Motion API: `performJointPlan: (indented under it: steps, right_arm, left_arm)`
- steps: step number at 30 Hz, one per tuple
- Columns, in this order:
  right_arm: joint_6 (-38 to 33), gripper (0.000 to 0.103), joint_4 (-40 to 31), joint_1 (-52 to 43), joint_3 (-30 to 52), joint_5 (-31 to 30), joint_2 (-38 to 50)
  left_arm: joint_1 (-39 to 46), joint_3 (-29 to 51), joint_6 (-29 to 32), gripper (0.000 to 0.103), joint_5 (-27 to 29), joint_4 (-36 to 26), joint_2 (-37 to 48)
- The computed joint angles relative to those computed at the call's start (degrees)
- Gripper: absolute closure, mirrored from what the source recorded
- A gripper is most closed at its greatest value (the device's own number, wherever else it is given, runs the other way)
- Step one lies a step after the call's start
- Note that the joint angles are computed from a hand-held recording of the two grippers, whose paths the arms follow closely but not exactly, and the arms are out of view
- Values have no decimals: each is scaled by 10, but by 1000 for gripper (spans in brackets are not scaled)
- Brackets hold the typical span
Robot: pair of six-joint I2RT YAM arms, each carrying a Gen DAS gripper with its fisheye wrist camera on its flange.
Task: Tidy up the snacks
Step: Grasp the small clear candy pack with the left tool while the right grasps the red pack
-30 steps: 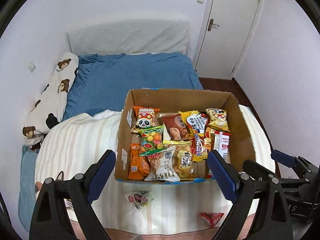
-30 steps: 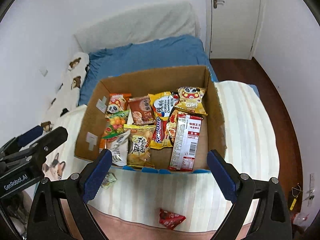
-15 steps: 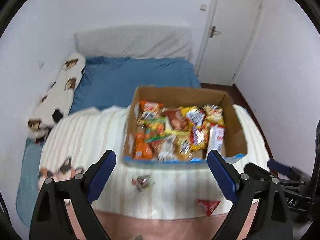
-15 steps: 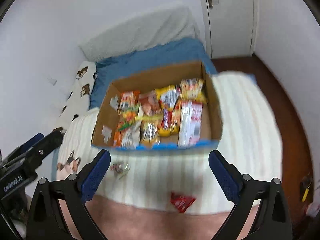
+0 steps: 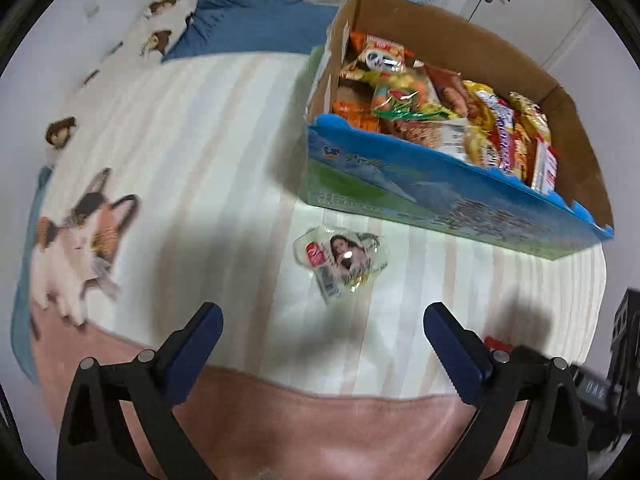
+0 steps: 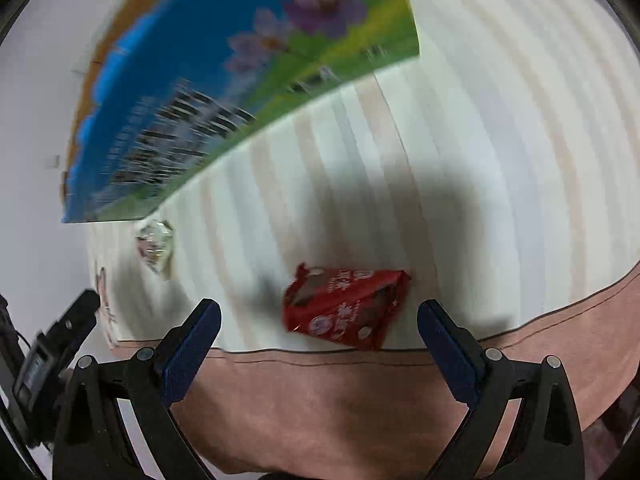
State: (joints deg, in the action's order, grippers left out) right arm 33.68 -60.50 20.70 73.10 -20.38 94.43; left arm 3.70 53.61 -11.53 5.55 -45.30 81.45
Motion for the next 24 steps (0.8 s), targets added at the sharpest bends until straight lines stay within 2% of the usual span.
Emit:
performJointPlan:
  steps: [4, 8, 12, 14, 15, 16, 17, 19, 24]
  right_arm:
    - [7, 2, 14, 7, -9, 3, 18]
    - [16, 2, 27, 19, -15, 9, 28]
    - [23, 3, 32, 33, -9, 20, 39]
    - [18, 10, 30, 41, -5, 32, 38]
    - [15, 15, 28, 45, -5, 38, 37]
    - [12, 29, 27, 48, -7, 44, 33]
    - [9, 43, 29, 50, -11, 44, 29]
    - [8, 49, 40, 54, -23, 33, 20]
    - [7, 53, 42, 62, -40, 17, -1]
  left_arm:
    - [-2, 34, -8, 0, -3, 26, 97]
    - [-2, 75, -18, 0, 7, 26, 180]
    - [-6, 86, -24, 0, 11, 46, 215]
    - [-8, 79, -27, 10, 12, 65, 212]
    - [-8, 78, -25, 25, 14, 68, 210]
    - [-12, 78, -25, 34, 14, 68, 209]
    - [-15, 77, -23, 34, 11, 67, 206]
    - [-23, 67, -19, 37, 9, 69, 195]
    - [-42, 5, -20, 37, 12, 60, 134]
